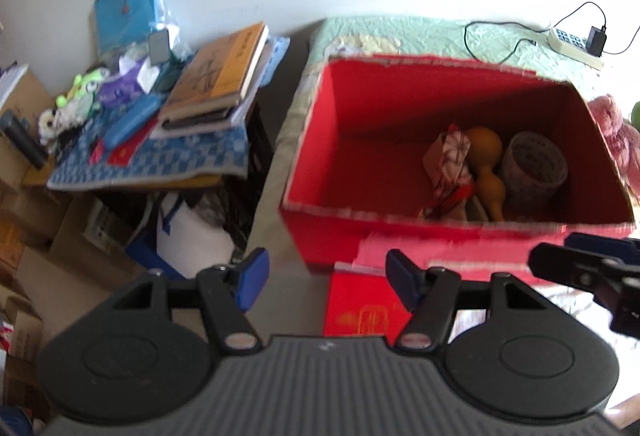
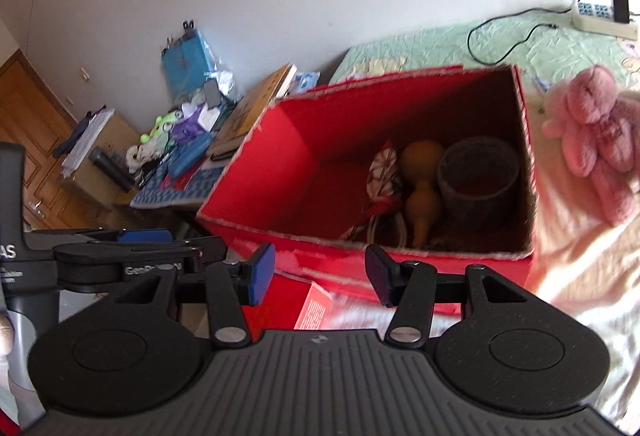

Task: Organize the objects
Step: 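Reach the open right gripper toward the red printed cake box, then grasp the red printed cake box with the right gripper and lift it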

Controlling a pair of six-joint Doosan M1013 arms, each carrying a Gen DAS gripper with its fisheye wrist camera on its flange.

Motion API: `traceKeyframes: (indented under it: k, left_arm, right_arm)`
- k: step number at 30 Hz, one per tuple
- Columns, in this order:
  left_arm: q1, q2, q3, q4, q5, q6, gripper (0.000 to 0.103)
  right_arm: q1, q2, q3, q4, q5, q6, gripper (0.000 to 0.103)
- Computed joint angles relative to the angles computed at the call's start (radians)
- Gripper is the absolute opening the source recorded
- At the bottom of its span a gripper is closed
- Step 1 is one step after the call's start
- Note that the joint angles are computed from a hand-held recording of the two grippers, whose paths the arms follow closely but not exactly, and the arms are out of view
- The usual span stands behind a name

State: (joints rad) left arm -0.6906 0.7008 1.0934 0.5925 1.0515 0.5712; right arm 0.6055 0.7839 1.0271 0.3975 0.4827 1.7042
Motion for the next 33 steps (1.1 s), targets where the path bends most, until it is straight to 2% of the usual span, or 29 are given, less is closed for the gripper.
traceKeyframes:
  k: [3, 5, 9, 10, 14, 21, 23, 25, 33]
  left_arm:
    - [0.005, -0.024, 0.054, -0.032, -0.034, -0.012, 0.069]
    - [0.011, -0.045, 0.102, -0.069, -0.083, -0.01, 0.072]
    - [0.025, -0.083, 0.193, -0.173, -0.216, 0.029, 0.086]
    - [0.025, -0.086, 0.207, -0.185, -0.239, 0.039, 0.09]
    - [0.027, -0.079, 0.222, -0.236, -0.299, 0.094, 0.092]
    - [0.045, -0.032, 0.18, -0.331, -0.275, 0.197, 0.093]
    - [0.048, -0.025, 0.172, -0.349, -0.273, 0.223, 0.09]
    - [0.048, -0.018, 0.162, -0.349, -0.263, 0.237, 0.082]
    - [0.052, -0.009, 0.149, -0.359, -0.252, 0.26, 0.079]
  right_arm:
    - [-0.006, 0.024, -0.029, 0.064, 0.072, -0.019, 0.054]
    - [-0.01, 0.04, -0.047, 0.1, 0.118, 0.0, 0.054]
    - [-0.012, 0.073, -0.086, 0.131, 0.2, 0.038, 0.054]
    - [-0.011, 0.078, -0.091, 0.135, 0.212, 0.044, 0.054]
    - [-0.007, 0.111, -0.141, 0.143, 0.271, 0.065, 0.054]
    - [0.004, 0.17, -0.244, 0.102, 0.367, 0.113, 0.054]
    - [0.005, 0.186, -0.271, 0.087, 0.39, 0.128, 0.055]
    - [0.004, 0.202, -0.3, 0.095, 0.413, 0.127, 0.055]
    - [0.004, 0.253, -0.386, 0.128, 0.492, 0.099, 0.055]
